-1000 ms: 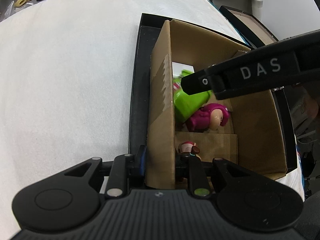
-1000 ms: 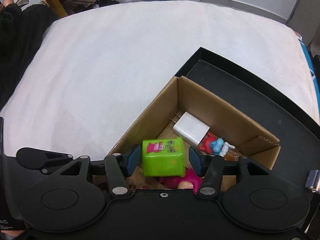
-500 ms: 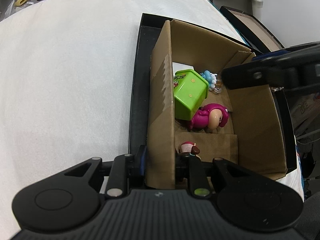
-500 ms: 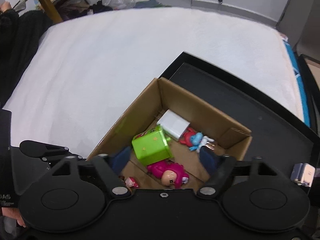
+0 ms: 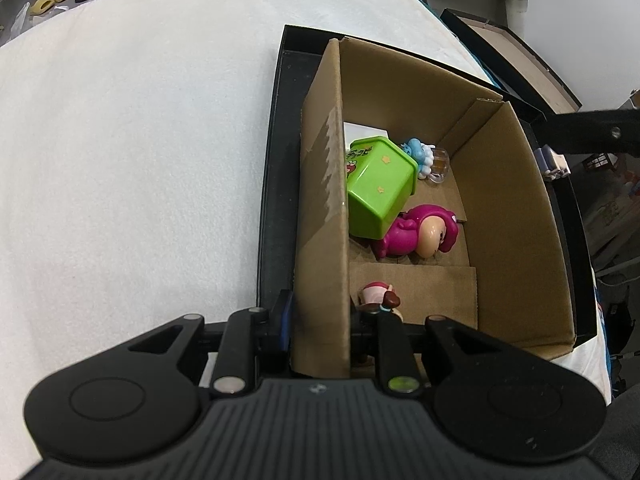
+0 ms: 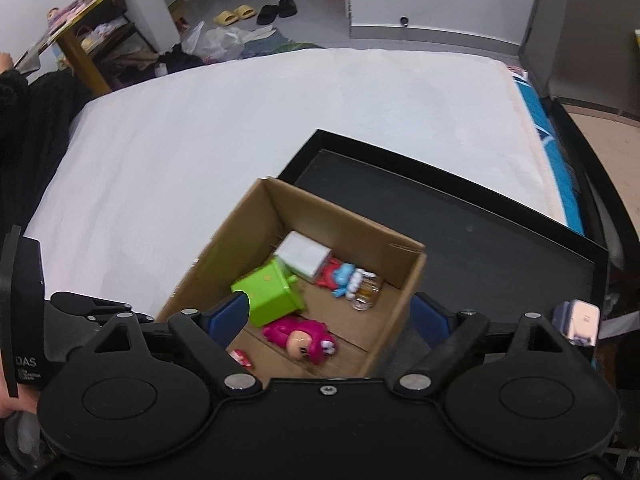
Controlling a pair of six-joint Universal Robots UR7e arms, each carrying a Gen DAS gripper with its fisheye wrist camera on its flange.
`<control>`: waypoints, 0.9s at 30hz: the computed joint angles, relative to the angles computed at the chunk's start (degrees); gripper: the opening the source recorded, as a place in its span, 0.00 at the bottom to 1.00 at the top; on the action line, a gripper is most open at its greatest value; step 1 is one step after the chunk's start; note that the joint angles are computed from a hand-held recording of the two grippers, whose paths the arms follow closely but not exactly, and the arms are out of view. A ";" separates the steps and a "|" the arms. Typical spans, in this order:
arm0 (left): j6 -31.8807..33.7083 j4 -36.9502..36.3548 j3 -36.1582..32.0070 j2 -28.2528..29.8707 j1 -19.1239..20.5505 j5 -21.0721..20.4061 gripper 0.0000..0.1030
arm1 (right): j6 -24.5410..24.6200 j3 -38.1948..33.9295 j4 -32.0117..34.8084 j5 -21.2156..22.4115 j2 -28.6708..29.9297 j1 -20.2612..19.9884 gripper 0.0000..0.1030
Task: Organize rigid objects
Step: 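Open the right gripper and release the green cube box, then move the right gripper across the tray to the white cube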
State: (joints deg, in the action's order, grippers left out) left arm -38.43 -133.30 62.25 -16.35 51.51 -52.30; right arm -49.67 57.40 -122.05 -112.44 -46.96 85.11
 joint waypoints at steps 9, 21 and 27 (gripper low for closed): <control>-0.55 1.05 -0.74 0.42 -0.23 0.53 0.20 | 0.42 -1.61 -0.53 1.40 -0.90 -2.10 0.85; -1.65 2.32 -1.71 0.94 -0.48 1.23 0.20 | 1.63 -6.41 1.16 2.44 -0.12 -4.99 0.86; -2.08 3.20 -2.22 1.17 -0.60 1.49 0.20 | 1.92 -8.52 1.94 2.69 0.48 -6.20 0.86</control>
State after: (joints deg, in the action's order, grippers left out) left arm -40.52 -130.10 60.04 -15.18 50.91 -50.81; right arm -47.75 48.88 -120.11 -109.75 -46.48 78.91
